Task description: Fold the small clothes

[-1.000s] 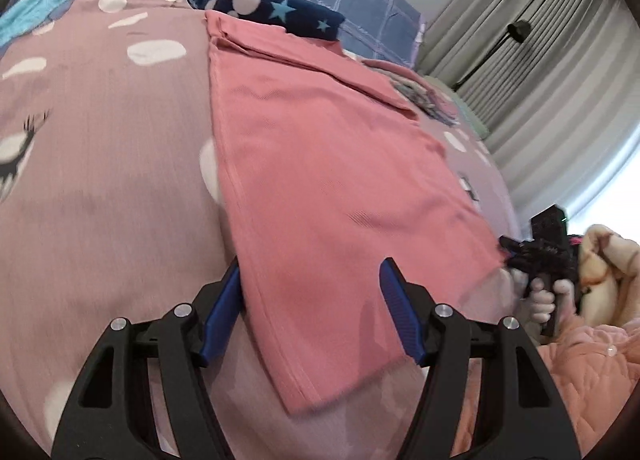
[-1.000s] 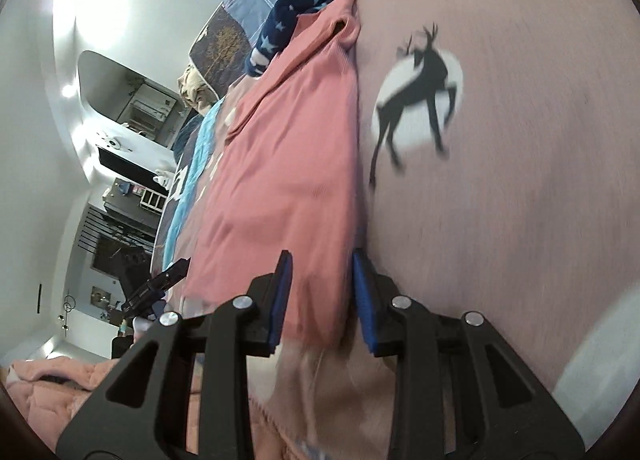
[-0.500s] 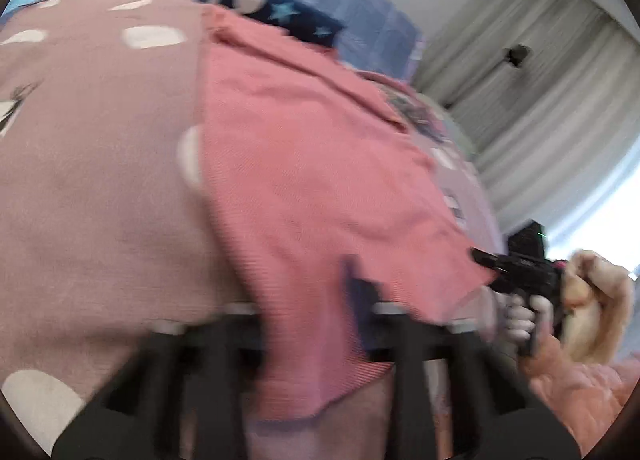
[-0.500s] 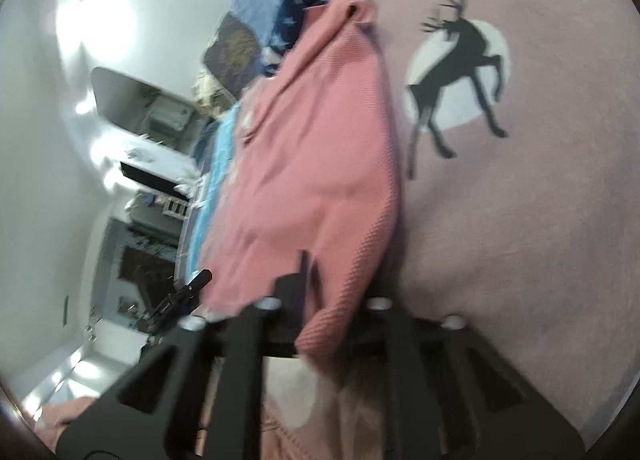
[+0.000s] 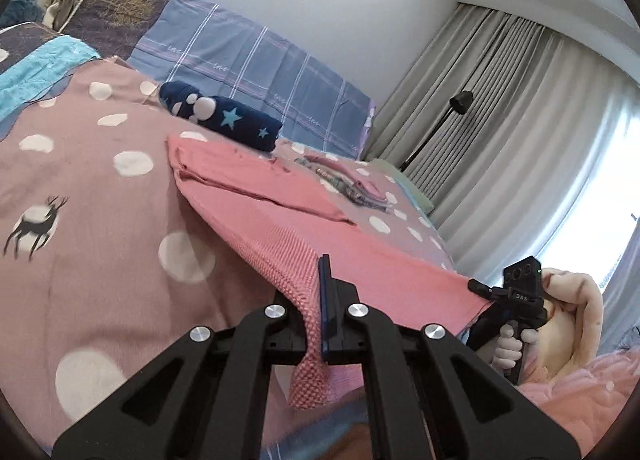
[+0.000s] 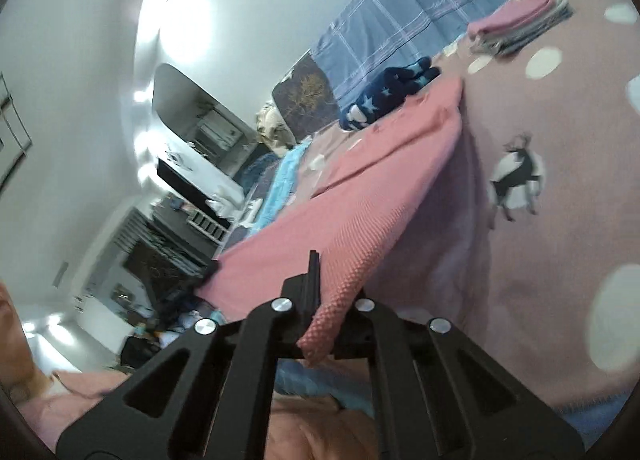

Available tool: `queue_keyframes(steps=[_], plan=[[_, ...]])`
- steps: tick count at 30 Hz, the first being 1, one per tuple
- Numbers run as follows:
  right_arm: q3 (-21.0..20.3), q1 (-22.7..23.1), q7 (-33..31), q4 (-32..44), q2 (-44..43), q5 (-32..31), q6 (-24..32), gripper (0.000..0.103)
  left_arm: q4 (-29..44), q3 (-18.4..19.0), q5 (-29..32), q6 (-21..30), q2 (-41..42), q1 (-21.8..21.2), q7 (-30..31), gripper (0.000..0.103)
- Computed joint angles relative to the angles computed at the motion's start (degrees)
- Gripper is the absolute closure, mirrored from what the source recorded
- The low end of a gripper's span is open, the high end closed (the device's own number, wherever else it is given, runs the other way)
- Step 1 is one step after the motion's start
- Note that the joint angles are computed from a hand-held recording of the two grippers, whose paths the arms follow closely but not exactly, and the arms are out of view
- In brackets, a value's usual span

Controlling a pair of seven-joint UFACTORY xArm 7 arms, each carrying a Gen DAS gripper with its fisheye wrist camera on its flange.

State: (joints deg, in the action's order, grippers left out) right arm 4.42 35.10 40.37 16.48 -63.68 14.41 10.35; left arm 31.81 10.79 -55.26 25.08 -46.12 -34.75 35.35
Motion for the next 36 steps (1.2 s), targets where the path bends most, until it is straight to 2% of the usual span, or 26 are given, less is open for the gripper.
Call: queue_keyframes(steps=[2, 3, 6, 8, 10, 12, 16, 19, 22, 26, 34, 36], plan=[[2.18, -0.97, 2.29, 0.16, -2.36, 0.26, 3.28, 0.100, -1.45, -3.01, 3.00, 1.92, -2.14, 3.14, -5.01, 0.101], [2.84, -1.13, 2.33, 0.66, -2.89, -0.21, 4.18, 0.100, -1.73, -3.61, 3.72, 2.39, -3.02, 3.38, -6.48, 0.101], [5.12, -2.43, 0.33, 4.92, -2.39, -3.28, 7.30, 0.100, -1.83, -6.12, 8.30, 3.57, -6.47, 4.93, -10.38, 0.100], [6.46, -4.85, -1.40, 7.32, -0.63, -5.60, 9.39, 0.099, -1.51, -7.64, 12.44, 2.37, -6.42, 6.13, -11.63, 0.099], [6.06, -6.34, -2.27, 7.07, 1.64, -5.97, 8.66, 0.099, -1.15, -6.31, 13.67, -0.50, -3.30, 4.90, -11.37, 0.098], [5.07, -7.64, -1.58, 6.47, 5.55, -4.89, 5.28, 0.099, 0.11, -4.91, 14.34, -3.16, 1.26, 3.56, -11.76, 0.098], [6.93, -14.51, 0.79, 7.86, 13.84, -6.22, -3.82, 0.099, 5.13, 1.62, 9.10, -9.59, 10.32, -4.51, -7.50, 0.098], [7.30, -18.34, 1.94, 10.69, 19.54, -7.68, -8.28, 0.099, 11.65, 2.93, 6.79, -11.32, 17.66, -5.75, -5.84, 0.098], [7.94, -21.94, 1.15, 15.31, 24.03, -10.48, -5.93, 0.098, 17.72, 1.62, 6.11, -9.81, 23.56, -3.57, -5.52, 0.098], [9.56, -26.83, -0.08, 22.24, 31.50, -14.49, -4.56, 0.097, 25.89, -1.48, 8.73, -8.00, 31.47, 0.68, -5.85, 0.098], [8.03, -30.58, -2.75, 36.97, 47.99, -19.56, -3.67, 0.097, 43.35, -5.83, 13.30, -3.91, 47.39, 8.01, -8.69, 0.098], [5.92, -29.58, -4.44, 41.83, 54.02, -19.28, -3.20, 0.095, 48.43, -6.63, 16.55, -3.33, 52.51, 9.59, -11.42, 0.098]])
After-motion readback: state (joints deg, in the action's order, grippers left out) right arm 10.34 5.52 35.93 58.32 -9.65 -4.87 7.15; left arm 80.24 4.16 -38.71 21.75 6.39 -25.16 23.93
